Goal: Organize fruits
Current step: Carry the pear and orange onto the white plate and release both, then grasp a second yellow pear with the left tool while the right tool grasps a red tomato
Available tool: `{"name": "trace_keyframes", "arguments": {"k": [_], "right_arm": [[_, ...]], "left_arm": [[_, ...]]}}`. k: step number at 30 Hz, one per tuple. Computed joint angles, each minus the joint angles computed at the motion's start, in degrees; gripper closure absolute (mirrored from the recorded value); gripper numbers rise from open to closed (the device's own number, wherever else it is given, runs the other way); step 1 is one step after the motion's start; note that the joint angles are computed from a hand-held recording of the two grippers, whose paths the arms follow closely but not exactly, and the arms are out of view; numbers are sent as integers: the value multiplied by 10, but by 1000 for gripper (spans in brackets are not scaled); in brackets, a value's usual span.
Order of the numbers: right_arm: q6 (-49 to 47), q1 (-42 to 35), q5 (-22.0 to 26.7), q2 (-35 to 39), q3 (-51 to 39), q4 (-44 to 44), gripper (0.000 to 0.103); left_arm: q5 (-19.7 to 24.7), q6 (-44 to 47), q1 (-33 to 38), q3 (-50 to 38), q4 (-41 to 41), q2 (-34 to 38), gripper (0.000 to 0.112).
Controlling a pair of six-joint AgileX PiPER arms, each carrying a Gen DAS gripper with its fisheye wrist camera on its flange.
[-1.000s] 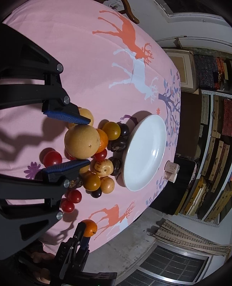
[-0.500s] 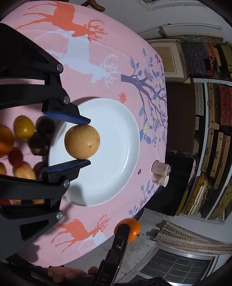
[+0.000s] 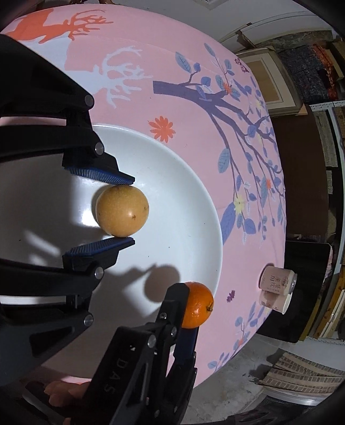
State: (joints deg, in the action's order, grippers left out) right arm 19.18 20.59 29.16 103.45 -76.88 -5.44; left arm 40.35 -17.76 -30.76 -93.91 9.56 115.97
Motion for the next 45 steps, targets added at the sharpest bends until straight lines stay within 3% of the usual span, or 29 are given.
{"name": "trace_keyframes", "arguments": {"k": [1,3,4,6,11,15,19,23,26,28,31,37,40,42,45], "right_arm": [[4,0,1,5,-7,-4,56],[20,3,-10,7,-9,-18,37],[59,7,-23,-2,2,-53,30],[108,13,-31,-17,15,-104,30],[125,10,-53,-113,108,-101,30],[195,48,-38,-229,215,-154,30],[402,151,9,-357,336,-302,30],[631,318,107,-456,443,-418,30],[799,461,184,-470,494,-470,30],[845,521,212,-467,508,-468,30],[899,606,278,-449,502,-469,30],[942,695,361,-441,481,-468,30],[948,706,380,-443,481,-463,30],[949,705,386,-447,483,-458,30],[947,706,387,-451,487,-453,30]], "left_arm": [[5,2,1,-14,2,10,71],[26,-3,0,-38,11,25,45],[28,-9,1,-41,15,26,41],[11,-33,-2,-15,40,6,40],[-37,-57,0,111,62,-109,40],[-76,-75,-6,258,80,-246,27],[-85,-102,-35,403,107,-388,27],[-69,-145,-84,521,127,-510,27],[-15,-288,-193,595,237,-581,27],[23,-374,-270,633,285,-609,27],[49,-449,-332,667,321,-610,29],[-1,-437,-276,675,309,-565,33],[-36,-414,-246,666,292,-536,47],[-56,-402,-244,662,286,-518,68],[-42,-480,-285,669,351,-508,69]]}}
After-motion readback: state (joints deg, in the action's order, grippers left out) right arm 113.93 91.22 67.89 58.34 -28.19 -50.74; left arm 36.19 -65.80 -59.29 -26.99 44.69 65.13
